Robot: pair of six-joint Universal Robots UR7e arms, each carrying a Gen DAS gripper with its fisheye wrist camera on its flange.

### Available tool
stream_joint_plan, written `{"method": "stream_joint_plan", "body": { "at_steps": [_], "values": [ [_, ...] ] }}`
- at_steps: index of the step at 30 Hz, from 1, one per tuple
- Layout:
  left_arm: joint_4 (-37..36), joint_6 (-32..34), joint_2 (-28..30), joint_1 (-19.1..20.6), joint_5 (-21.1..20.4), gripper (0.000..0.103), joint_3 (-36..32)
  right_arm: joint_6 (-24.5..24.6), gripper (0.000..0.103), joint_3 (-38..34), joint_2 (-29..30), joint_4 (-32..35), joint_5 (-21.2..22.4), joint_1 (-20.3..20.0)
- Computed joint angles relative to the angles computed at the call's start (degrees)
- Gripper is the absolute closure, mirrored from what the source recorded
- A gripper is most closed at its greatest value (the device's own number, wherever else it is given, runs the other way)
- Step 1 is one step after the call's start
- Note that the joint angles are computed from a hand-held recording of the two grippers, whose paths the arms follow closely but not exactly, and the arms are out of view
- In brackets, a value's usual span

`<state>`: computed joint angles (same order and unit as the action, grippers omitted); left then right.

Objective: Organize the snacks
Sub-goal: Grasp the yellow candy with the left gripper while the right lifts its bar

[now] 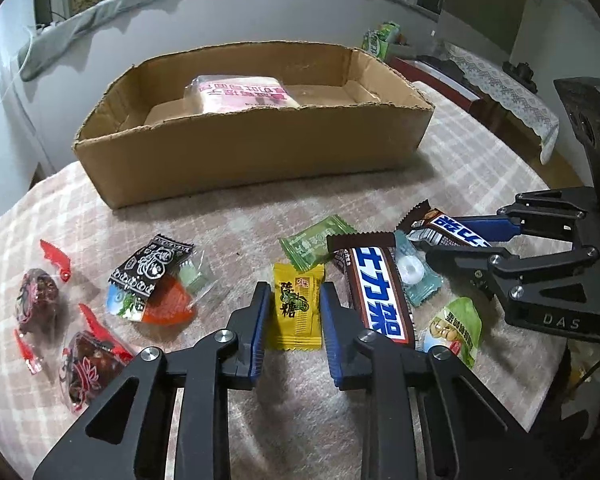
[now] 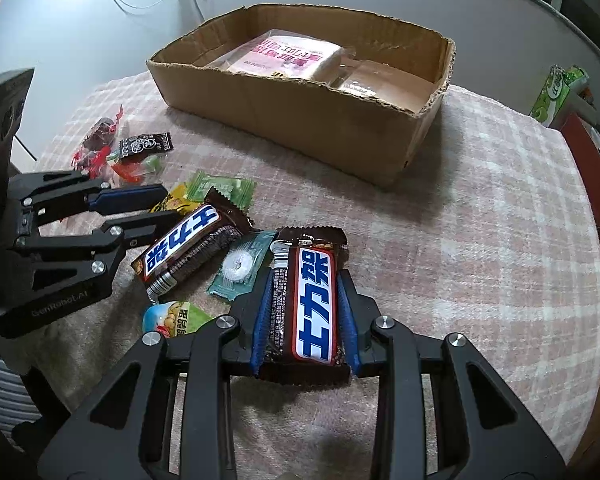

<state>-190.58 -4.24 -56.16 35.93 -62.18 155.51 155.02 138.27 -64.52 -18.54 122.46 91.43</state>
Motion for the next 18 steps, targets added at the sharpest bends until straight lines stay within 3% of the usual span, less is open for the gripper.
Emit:
{"method": "stream_joint_plan", "body": {
  "at_steps": [11, 18],
  "values": [
    [-4.1, -4.2, -1.5, -1.2, 1.1, 0.081, 3.4, 0.9, 0.073, 2.1, -2.4, -1.1, -1.7, -0.4],
    [-3.0, -6.0, -6.2, -2.0, 1.4, 0.081, 4.4, 2.3, 0.073, 3.1, -4.9, -0.9, -1.1, 2.6]
  ]
}}
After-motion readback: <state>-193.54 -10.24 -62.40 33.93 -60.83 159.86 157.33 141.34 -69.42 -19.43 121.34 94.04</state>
